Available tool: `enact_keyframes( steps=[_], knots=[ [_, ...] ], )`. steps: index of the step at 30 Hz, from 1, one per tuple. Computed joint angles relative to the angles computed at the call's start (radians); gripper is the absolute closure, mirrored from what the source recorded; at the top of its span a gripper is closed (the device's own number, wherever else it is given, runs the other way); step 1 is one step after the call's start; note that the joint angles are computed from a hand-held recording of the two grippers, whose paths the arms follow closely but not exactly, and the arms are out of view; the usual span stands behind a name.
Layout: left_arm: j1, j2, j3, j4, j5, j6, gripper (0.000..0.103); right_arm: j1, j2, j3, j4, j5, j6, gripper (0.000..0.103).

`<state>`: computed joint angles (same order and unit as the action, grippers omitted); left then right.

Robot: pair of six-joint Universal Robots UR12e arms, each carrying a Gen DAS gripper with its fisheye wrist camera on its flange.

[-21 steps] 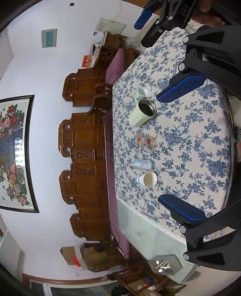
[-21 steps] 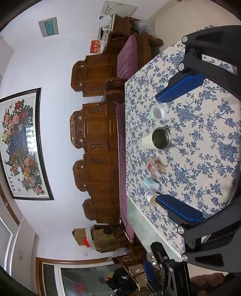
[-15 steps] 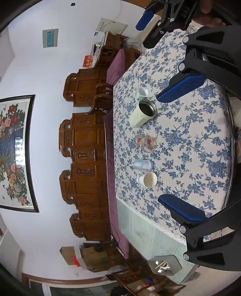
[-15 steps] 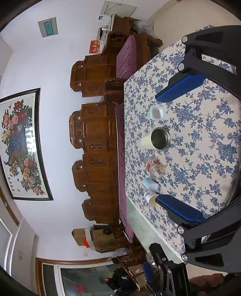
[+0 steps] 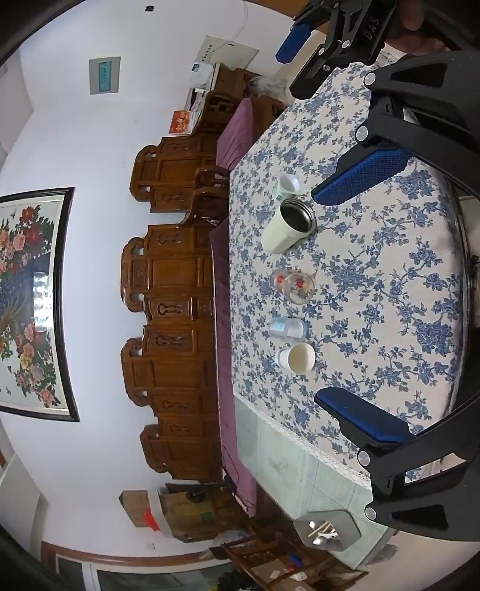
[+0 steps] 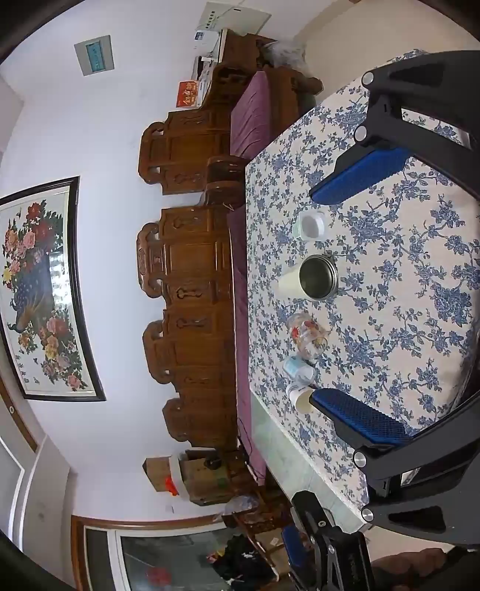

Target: Flip cup upside down

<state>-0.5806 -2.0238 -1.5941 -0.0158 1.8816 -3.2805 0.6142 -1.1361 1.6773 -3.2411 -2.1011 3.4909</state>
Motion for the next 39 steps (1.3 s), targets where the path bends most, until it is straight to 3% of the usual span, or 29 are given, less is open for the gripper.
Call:
enact_keyframes(
  steps=[39],
  knots=[
    [0.002, 0.0, -0.007, 0.021, -0.012, -0.01, 0.008, -0.001, 0.0, -0.001, -0.001, 0.0, -0.002, 0.003]
  ],
)
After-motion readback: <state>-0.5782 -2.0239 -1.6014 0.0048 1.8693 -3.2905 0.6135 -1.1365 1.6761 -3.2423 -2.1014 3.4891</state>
